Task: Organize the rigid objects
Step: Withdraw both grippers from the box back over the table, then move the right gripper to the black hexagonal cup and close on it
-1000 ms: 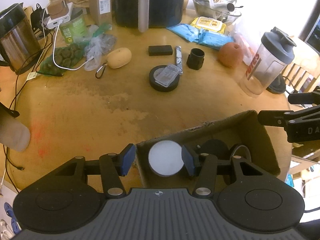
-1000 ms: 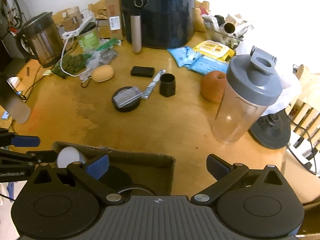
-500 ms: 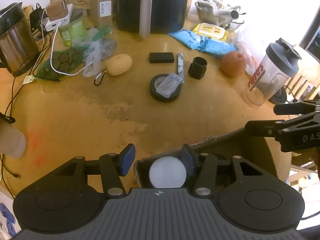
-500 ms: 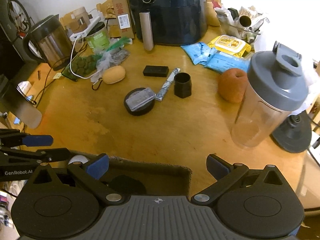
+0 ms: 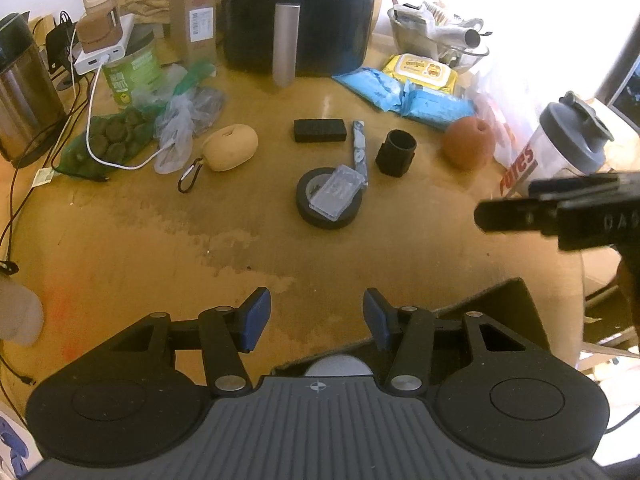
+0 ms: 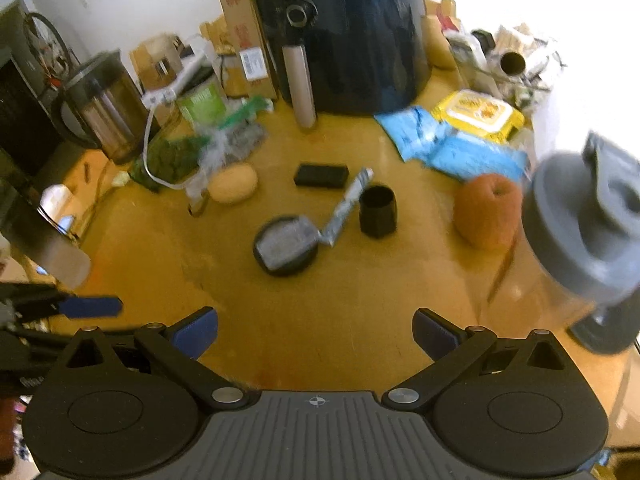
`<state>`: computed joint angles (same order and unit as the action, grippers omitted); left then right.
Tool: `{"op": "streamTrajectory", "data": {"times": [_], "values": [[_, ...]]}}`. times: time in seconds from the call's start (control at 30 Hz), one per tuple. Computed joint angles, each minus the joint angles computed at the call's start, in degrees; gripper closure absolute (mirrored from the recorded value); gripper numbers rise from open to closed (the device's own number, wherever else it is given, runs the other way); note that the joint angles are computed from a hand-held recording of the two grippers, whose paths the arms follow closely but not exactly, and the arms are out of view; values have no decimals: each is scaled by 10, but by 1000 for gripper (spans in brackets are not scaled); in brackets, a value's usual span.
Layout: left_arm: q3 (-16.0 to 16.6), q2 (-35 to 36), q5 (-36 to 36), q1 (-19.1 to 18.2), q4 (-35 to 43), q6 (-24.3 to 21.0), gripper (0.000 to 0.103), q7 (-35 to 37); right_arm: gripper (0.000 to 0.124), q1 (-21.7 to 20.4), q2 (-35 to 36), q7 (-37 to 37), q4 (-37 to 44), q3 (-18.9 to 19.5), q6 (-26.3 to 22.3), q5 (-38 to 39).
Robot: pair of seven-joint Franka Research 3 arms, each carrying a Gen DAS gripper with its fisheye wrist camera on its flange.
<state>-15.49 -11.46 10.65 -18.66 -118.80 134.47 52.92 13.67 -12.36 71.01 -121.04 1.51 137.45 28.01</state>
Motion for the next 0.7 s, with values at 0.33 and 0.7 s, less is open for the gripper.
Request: {"op": "streamTrajectory", "data": {"times": [0.33,0.7], "values": [[5,5,-6,3,8,12,53,19,21,4,53,-3,36,10,57,-26],[7,-16,-21,3,-18,11,53,15,39,9,113,14,48,19,138,-57]]}}
